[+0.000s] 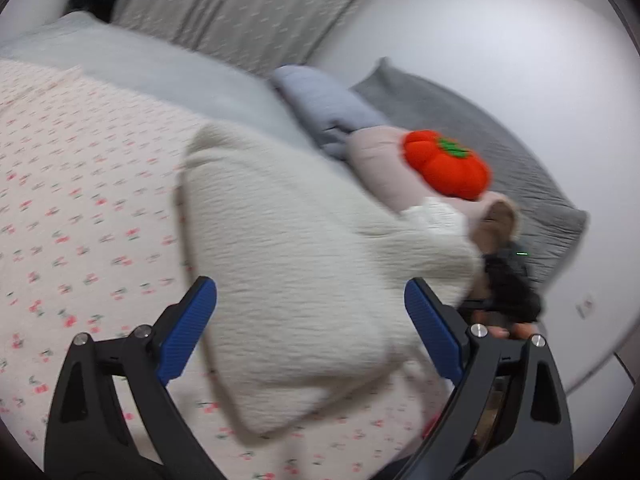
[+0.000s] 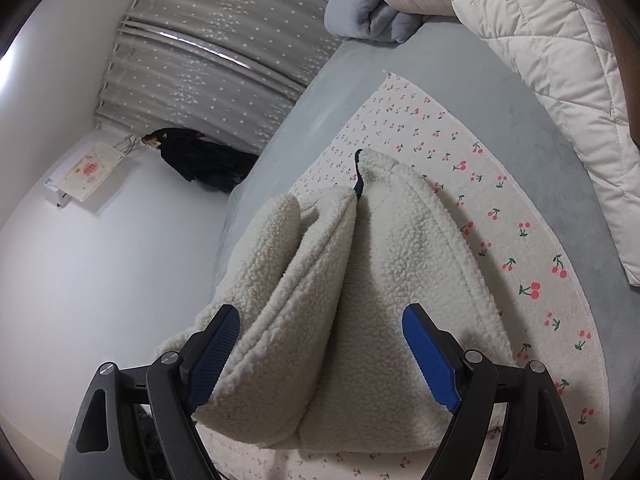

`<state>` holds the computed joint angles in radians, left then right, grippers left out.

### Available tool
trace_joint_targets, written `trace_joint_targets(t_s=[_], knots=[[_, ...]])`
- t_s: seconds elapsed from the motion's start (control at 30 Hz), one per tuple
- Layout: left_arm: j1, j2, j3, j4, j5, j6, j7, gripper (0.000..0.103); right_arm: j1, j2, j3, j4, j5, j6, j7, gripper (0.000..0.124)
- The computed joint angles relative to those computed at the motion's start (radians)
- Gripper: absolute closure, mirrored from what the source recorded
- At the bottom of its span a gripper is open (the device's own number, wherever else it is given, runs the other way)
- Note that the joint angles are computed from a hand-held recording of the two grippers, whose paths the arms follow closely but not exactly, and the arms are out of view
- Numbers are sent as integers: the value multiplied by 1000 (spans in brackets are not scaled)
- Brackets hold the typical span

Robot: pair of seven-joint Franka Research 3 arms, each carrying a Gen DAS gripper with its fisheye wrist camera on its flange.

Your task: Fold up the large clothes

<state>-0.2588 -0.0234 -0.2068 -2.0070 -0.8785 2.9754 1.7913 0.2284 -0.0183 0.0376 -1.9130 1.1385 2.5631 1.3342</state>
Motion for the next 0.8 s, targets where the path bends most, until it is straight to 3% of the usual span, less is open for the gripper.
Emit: trace_joint_targets(t_s=[0.07,0.13,0.27,0.5,0.63,0.67,0.73,0.8], knots=[[24,27,7,5,208,-31,-228,8,1,7,1,15,-4,-7,-2,38],[40,58,7,25,300,-59,-356,8,5,21,6,32,5,-3,-6,37],[77,126,-22,81,310,-105,-405,8,0,77,15,102,39,-72,-5,35],[166,173,-123,118,-87,-112,-147,8,-69,244,59,273,214,-290,10,33],[163,184,-113,130,-162,-124,-108,8,-45,294,78,354,78,-269,46,33],[156,183,-106,127,-148,-116,-125,8,-20,300,78,369,-11,-234,61,37],[140,174,-90,114,-88,-82,-186,8,17,297,80,375,-143,-159,78,74],[126,157,-84,89,-33,-6,-244,8,37,277,92,361,-207,-79,58,85]])
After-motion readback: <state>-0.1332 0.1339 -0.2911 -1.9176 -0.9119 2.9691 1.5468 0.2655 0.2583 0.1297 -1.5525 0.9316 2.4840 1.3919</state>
